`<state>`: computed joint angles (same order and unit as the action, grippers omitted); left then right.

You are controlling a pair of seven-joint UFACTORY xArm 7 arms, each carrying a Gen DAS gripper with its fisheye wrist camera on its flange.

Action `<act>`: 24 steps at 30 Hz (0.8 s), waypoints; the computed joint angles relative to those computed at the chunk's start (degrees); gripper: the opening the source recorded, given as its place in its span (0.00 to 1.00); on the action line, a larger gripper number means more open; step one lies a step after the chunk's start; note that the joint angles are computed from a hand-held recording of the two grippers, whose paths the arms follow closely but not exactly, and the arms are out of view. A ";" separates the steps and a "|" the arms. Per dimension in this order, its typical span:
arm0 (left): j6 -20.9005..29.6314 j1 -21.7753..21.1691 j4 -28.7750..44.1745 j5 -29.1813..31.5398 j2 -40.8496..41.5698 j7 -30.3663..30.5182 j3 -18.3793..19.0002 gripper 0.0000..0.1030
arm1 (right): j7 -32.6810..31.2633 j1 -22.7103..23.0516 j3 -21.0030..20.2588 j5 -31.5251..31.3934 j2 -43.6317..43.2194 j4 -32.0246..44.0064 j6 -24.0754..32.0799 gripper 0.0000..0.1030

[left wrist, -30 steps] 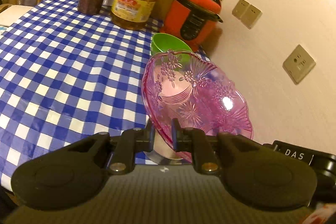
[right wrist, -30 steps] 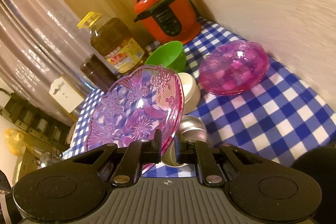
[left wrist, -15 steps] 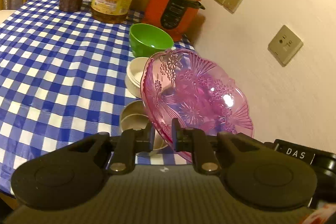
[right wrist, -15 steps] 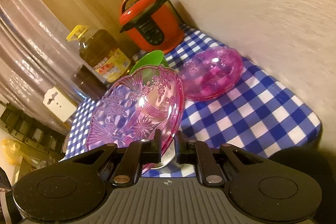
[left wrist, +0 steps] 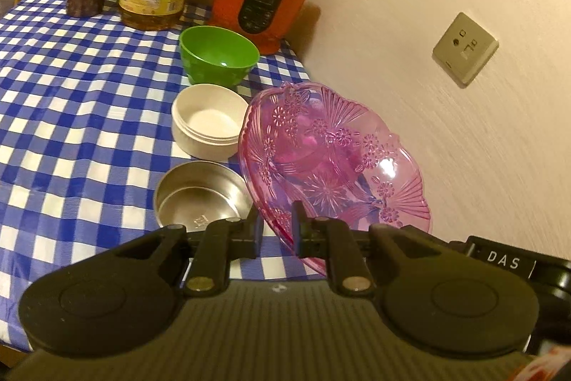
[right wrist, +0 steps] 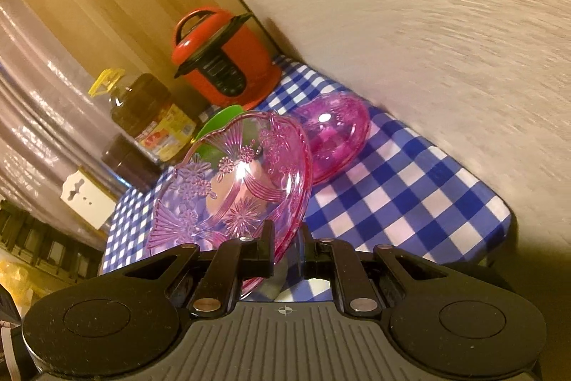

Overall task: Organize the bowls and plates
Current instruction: 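Lower the held plate onto the pink plate stack by the wall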

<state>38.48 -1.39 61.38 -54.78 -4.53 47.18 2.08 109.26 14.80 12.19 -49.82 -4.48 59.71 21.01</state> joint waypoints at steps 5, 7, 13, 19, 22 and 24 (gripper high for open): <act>-0.42 -0.66 1.42 -0.26 2.17 0.00 -1.08 0.14 | 0.26 -0.98 -0.65 -0.42 -0.22 -1.09 -0.60 0.11; -0.66 -0.82 2.17 -0.28 3.24 -0.11 -1.62 0.14 | -0.09 -1.41 -0.94 -0.37 0.06 -1.11 -0.65 0.12; -1.38 -0.89 6.36 0.27 8.46 -1.28 -3.85 0.14 | -1.66 -2.36 -2.53 -0.54 2.01 -0.49 -1.34 0.12; -2.14 -0.33 12.39 2.35 15.11 -3.14 -6.67 0.14 | -3.32 -2.65 -5.19 -1.49 5.59 1.63 -2.16 0.12; -2.30 -0.07 16.63 4.56 19.43 -5.51 -8.00 0.14 | -5.24 -2.28 -6.83 -1.07 8.17 3.67 -2.33 0.12; -2.37 0.37 18.72 5.87 21.42 -7.11 -8.89 0.14 | -7.04 -1.85 -8.01 -0.50 10.21 5.52 -2.47 0.12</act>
